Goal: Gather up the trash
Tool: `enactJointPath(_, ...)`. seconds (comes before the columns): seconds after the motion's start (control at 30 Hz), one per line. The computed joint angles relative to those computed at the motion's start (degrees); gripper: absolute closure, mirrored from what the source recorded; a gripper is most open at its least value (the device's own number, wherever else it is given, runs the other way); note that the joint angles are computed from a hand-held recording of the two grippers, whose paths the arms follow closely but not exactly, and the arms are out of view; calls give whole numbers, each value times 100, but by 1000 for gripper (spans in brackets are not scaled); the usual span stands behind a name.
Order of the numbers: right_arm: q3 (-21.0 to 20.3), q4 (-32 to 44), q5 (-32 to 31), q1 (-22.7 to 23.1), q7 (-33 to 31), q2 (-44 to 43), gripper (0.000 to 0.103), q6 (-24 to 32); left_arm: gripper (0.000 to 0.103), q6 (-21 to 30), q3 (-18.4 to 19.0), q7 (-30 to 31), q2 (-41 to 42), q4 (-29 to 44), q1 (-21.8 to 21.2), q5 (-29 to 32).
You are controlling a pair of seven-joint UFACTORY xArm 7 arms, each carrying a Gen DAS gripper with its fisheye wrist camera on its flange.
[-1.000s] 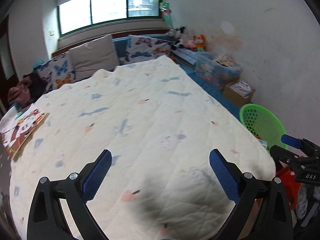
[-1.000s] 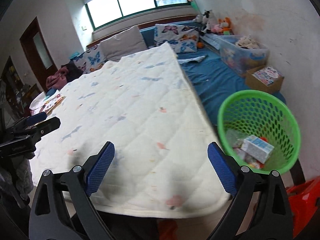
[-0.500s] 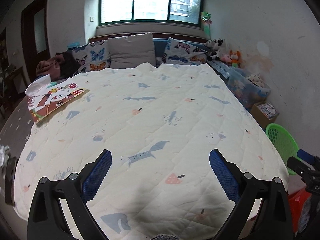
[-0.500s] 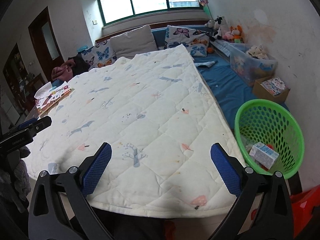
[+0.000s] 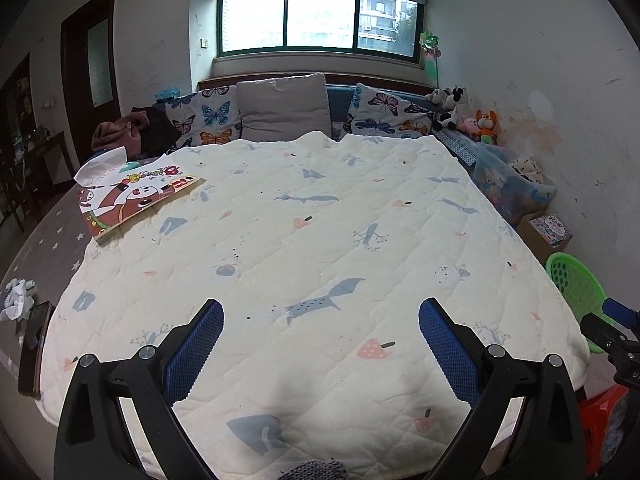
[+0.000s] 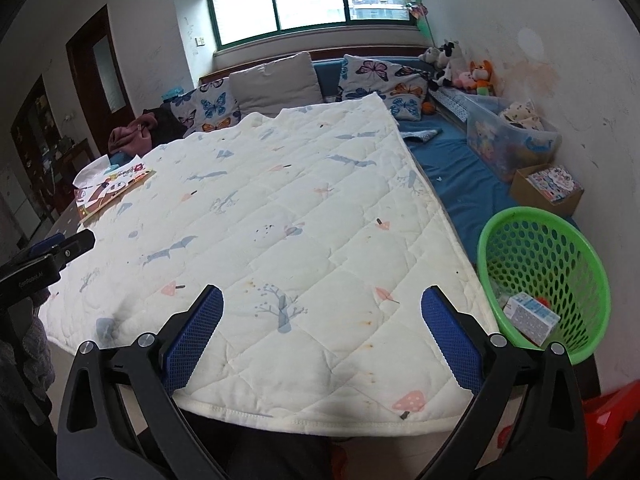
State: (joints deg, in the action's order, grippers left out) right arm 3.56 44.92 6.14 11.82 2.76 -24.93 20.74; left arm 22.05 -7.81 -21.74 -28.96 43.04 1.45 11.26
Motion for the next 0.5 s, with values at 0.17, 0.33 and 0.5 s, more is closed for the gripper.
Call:
enactJointPath(0.17,-10,-35,21,45,-37,-5,4,-56,8,-14,-38,-64,-134,-87,68,80)
enactJointPath(0.33,-5,-54,36,77,-54,-7,4,-137,8,34,-48,-85,-195,-113,97,85)
enactJointPath(0.5,-53,-51,95,141,-133,9,4,-163,8,53,-91,-170,-304,-177,155,145)
